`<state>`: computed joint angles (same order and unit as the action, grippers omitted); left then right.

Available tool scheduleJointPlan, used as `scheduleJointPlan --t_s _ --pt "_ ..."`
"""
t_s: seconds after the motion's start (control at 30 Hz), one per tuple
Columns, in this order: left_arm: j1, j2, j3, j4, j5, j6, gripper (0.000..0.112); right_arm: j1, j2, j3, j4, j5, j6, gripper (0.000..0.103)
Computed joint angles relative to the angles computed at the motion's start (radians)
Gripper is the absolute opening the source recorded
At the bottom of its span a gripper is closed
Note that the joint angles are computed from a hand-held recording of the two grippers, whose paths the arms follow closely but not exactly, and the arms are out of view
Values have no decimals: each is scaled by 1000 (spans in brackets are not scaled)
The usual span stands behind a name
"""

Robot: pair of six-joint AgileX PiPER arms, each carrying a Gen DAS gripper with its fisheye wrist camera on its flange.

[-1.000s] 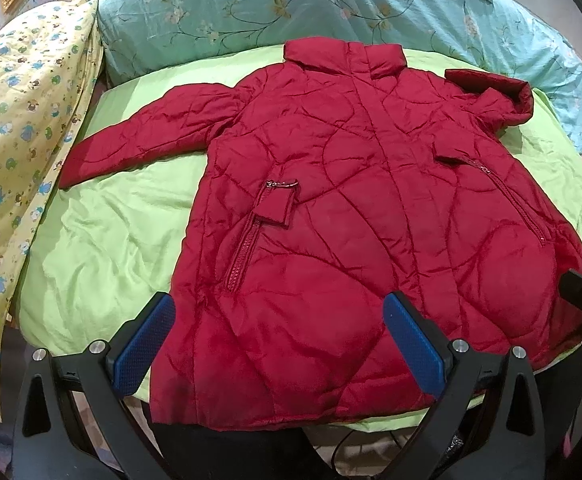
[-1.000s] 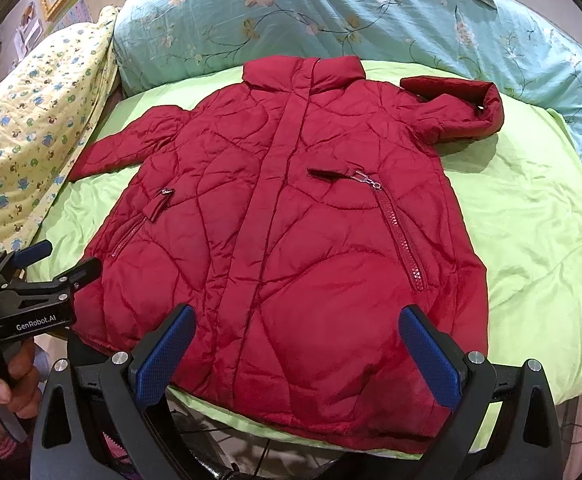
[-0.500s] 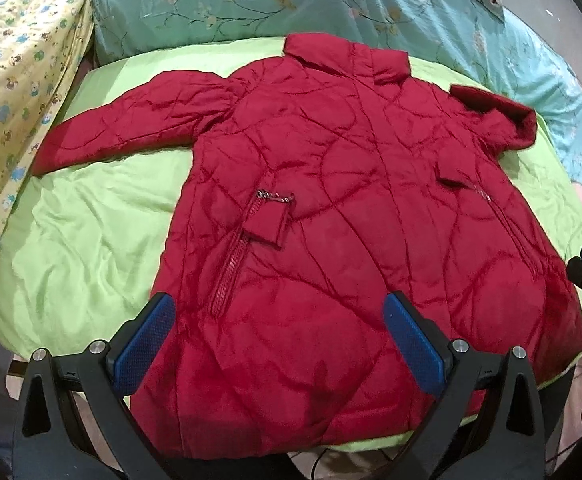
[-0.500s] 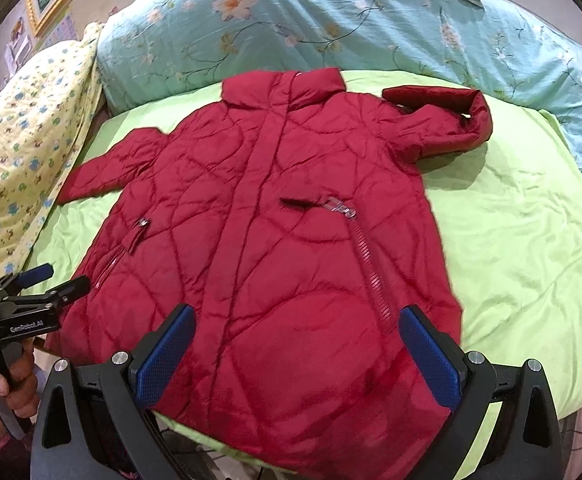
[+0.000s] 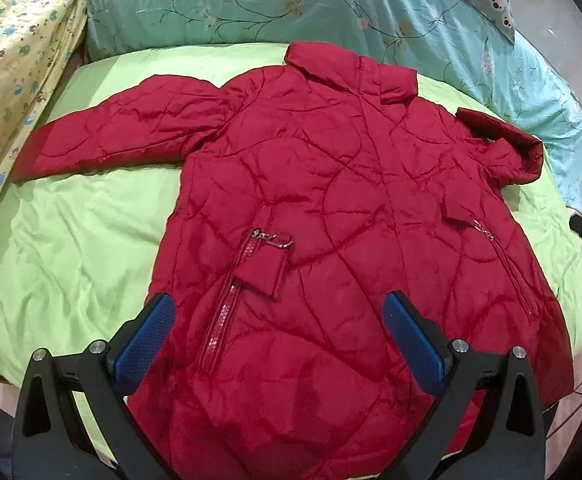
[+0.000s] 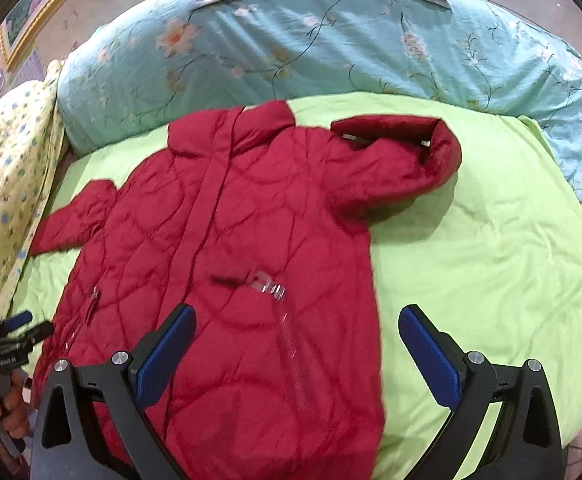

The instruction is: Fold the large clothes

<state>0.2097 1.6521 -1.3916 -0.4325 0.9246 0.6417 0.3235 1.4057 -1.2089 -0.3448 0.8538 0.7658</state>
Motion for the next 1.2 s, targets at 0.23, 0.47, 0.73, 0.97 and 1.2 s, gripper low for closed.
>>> scheduleJointPlan --t_s 0.23,0.47,0.73,0.97,1.2 --pt "-42 63 -76 49 -23 -64 103 -177 105 -115 41 -52 -154 102" --pt "-66 137 -158 77 -12 -114 103 -289 289 -345 2 -14 -277 102" --pt "-102 183 -207 75 -15 -100 103 -369 651 -811 -62 176 -430 102" --pt "-115 227 -237 65 -30 -123 103 -407 912 -1182 -96 362 -546 84" --pt "-87 252 -240 -29 -24 -102 103 -426 770 -964 -34 187 -477 40"
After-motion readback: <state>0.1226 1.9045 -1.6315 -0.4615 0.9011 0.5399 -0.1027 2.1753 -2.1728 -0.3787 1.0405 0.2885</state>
